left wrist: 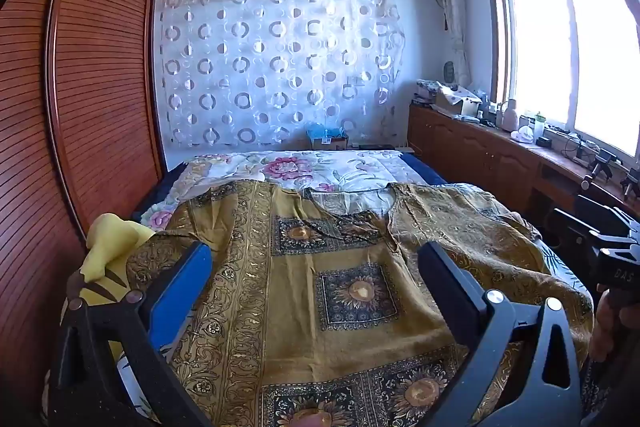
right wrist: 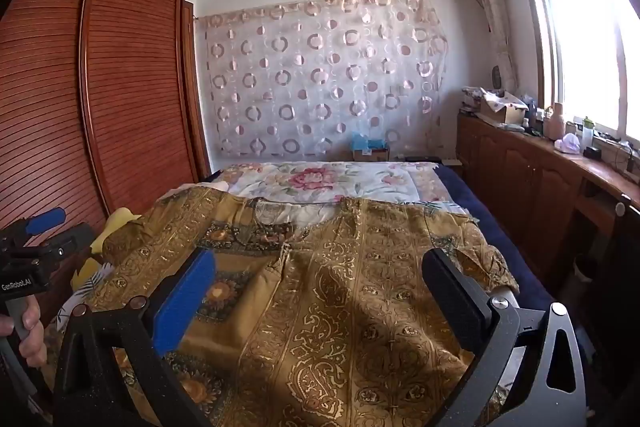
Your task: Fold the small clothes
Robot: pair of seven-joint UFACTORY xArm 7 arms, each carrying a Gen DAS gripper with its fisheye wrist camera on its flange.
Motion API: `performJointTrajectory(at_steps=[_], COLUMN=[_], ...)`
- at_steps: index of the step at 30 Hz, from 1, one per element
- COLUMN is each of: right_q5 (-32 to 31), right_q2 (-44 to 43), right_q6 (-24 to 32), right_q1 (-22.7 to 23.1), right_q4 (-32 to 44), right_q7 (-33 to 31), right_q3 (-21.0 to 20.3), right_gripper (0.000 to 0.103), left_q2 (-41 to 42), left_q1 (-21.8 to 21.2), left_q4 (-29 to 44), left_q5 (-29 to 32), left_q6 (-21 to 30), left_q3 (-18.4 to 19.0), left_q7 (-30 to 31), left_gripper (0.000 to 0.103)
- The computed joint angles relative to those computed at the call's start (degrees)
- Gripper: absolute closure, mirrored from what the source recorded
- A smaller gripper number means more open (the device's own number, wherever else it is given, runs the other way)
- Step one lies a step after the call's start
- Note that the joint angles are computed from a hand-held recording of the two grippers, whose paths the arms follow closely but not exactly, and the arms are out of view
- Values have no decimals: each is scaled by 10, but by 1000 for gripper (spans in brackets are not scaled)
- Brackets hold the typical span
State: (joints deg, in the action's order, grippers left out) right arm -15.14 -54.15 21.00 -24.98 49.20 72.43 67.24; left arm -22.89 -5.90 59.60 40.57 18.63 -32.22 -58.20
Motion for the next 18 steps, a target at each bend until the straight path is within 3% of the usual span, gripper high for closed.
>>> performJointTrajectory(at_steps=[18], right_q5=[-4], right_q2=[9], right_q6=[11], right_q1=[4], right_q4=[5], right_q7=[-9], right_q3=[0], right_gripper=[0], left_q2=[6], left_q1=[-24], left_q4=[8], left_q5=[-16], left_q6=[22], left_q3=[17], left_q7=[25], left_gripper=[0])
